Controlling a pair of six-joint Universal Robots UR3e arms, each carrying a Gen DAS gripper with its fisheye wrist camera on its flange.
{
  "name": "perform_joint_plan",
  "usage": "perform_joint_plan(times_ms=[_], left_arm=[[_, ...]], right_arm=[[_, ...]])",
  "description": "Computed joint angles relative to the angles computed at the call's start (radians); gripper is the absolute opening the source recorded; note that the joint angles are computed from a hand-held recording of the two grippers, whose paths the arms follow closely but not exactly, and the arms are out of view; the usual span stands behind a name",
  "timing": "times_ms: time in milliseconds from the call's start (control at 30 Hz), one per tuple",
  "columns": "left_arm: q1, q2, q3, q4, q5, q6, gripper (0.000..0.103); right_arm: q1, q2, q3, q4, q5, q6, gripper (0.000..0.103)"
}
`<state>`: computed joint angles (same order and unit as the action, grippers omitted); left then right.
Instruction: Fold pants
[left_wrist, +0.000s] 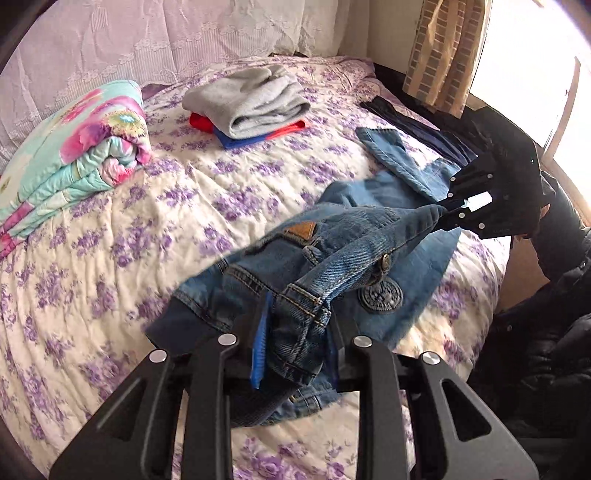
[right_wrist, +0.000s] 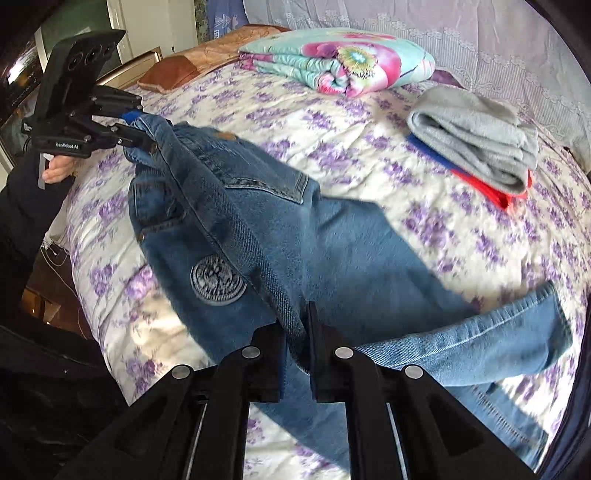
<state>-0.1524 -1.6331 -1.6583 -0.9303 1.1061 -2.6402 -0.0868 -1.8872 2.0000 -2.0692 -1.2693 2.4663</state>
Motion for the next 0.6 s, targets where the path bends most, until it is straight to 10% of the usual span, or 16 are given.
perform_joint_plan(times_ms=[333,433,600], left_arm=[[-0.031,0.083,-0.234,0.133,0.054,-0.032,0.036],[0.015,0.205,-0.316,0.13,-0.012,-0.031,0.06],[0.109,0.431,-0.402,0.147,-0.143,-0.138,0.067]], right_arm=[[-0.019,0.014,0.213,-0.167,0.011,0.1,0.011],[-0.015,0.01,0.222,-0.175,0.005,0.102,0.011],[-0.015,0.02,0.224,-0.188,0.01,0.117,0.014]])
